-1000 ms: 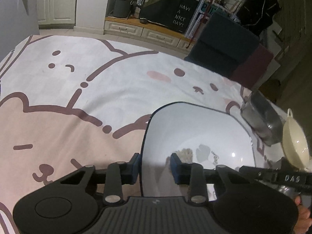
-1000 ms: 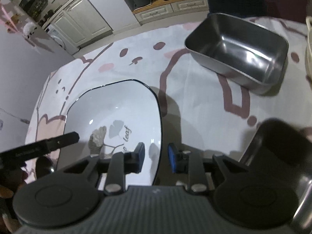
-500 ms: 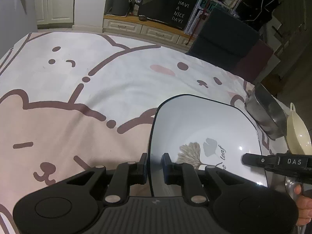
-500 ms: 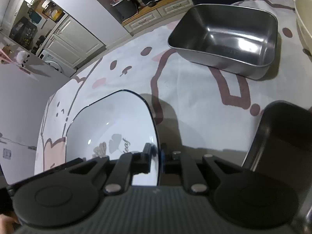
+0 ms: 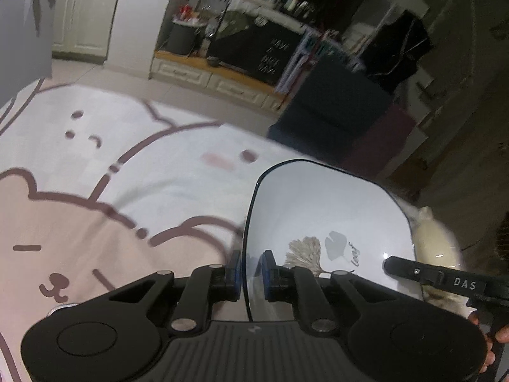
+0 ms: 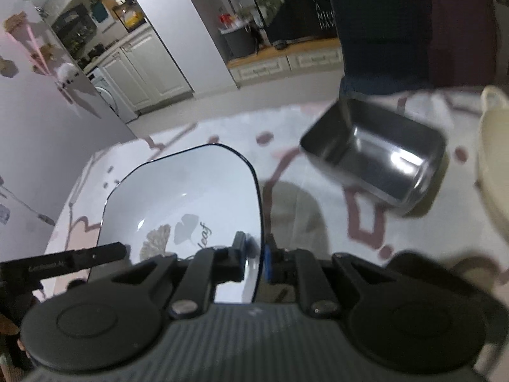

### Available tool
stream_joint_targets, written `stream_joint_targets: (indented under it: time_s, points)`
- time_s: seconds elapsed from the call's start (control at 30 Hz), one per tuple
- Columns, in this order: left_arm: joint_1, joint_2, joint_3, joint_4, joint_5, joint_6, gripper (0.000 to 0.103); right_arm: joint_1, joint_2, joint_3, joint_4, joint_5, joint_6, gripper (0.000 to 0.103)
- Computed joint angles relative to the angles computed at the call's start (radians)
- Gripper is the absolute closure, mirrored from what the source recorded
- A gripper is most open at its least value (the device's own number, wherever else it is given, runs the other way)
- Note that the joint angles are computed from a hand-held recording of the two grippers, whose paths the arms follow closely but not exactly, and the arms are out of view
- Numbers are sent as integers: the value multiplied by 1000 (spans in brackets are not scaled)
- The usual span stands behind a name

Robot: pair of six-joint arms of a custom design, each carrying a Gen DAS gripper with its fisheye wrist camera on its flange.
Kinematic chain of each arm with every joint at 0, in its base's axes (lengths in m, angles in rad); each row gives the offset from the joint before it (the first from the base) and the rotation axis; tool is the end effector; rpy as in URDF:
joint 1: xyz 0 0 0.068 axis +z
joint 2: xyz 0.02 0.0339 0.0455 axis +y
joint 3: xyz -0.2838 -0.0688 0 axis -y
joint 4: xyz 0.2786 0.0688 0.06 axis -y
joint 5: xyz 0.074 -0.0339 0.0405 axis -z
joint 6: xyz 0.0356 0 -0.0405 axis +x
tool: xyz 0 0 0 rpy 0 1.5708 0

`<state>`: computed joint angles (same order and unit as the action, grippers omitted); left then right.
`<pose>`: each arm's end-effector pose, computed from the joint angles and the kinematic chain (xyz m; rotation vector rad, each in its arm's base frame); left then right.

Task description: Organize plates and bowls

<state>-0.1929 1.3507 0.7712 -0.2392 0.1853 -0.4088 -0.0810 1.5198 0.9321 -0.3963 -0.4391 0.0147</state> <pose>0.2917 -0.0637 0.2085 -0.1732 2.4252 -0.4999 0.3296 -0.0116 0.2039 -0.0486 2.4989 0.5312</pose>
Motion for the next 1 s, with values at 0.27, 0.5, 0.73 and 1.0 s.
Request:
stream_joint_targets:
  time_s: [0.27,0.5,0.73,1.0]
  points:
    - [-184,-201,-5,-200,-68,-117,90,-169,-186,42,-307,-85,-126,90]
    - [-374,-308,-92,-331,-136,-259,90,-345,-276,-6,-562,-115,-311,91]
    - [-485,-361,-156,-437,-195,-386,90,-440,-280,-142,-664,-85,-455,90]
    - [-517,-311,-162,-457,-228,-422,90,-396,-339,-234,-660,-26,-446,89]
